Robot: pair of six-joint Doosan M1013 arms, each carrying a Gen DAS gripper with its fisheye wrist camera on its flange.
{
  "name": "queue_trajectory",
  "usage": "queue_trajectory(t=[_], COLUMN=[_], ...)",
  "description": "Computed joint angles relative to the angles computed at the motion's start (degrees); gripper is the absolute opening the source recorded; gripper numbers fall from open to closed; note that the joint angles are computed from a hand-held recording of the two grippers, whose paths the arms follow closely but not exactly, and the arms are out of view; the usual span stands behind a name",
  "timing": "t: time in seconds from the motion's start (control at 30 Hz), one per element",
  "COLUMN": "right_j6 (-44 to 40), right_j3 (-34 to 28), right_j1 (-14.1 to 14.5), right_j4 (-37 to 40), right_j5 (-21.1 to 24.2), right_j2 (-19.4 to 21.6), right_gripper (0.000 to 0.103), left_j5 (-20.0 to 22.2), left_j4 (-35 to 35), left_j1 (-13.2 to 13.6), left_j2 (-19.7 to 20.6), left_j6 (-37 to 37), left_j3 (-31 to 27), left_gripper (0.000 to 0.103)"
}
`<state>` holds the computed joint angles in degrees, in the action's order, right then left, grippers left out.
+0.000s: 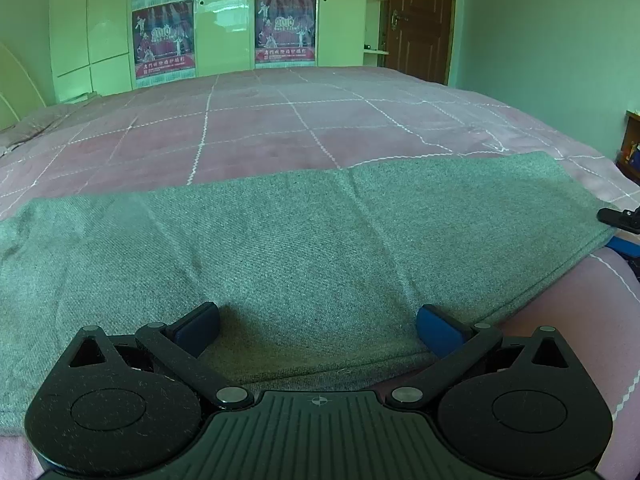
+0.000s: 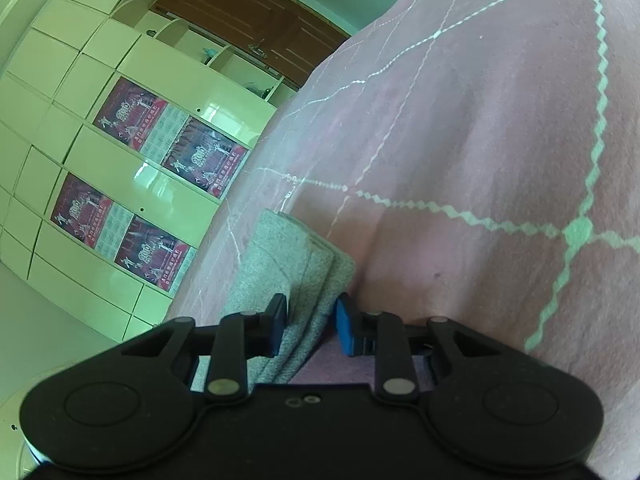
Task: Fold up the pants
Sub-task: 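Lift the held end with the right gripper, fold it over, release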
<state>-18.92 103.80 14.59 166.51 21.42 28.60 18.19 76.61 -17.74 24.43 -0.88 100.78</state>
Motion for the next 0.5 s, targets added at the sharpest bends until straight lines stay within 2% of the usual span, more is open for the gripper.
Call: queue_trajectory(t=[0.07, 0.13, 0.2, 0.23, 0.37, 0.43, 0.47, 0.5], right_j6=[0.22, 1.75, 3.1, 3.34, 1.29, -2.52, -3.85, -5.7], right_j3=[0.07, 0.58, 0.92, 0.88, 0.38, -0.47, -0.78, -1.11], right_j1=[-0.03, -0.23, -0.41, -0.43, -0.13, 0.5, 0.67, 0.87], right_j4=[-0.39, -1.03, -1.98, -2.35, -1.76, -0.32, -0.33, 0.98], right_j5=[0.11, 2.03, 3.29, 3.32, 2.36, -0.22, -1.53, -3.13], right_j2=[-0.02, 0.01, 0.02, 0.02, 0.03, -0.1, -0.28, -0.38], right_gripper=[0.018, 0.019, 0.019, 0.021, 0.029, 0.032, 0.027, 0.017], left_j5=[-0.2, 0.94, 2.31, 2.64, 1.52, 2.12, 2.48, 2.72], left_j4=[3.82, 13.42, 19.86, 20.1, 10.48, 10.82, 10.9, 11.06], left_j1=[0.02, -0.31, -0.64, -0.76, -0.32, -0.52, -0.64, -0.7], left_j2=[-0.36, -0.95, -1.24, -1.19, -0.45, -0.32, -0.27, -0.21], left_j6=[-4.64, -15.75, -23.31, -23.36, -12.52, -12.45, -12.3, -12.34], left_j3=[0.65, 2.34, 3.64, 3.72, 1.8, 1.75, 1.7, 1.67], left_gripper=[0.103, 0.103, 0.103, 0.103, 0.103, 0.103, 0.103, 0.103])
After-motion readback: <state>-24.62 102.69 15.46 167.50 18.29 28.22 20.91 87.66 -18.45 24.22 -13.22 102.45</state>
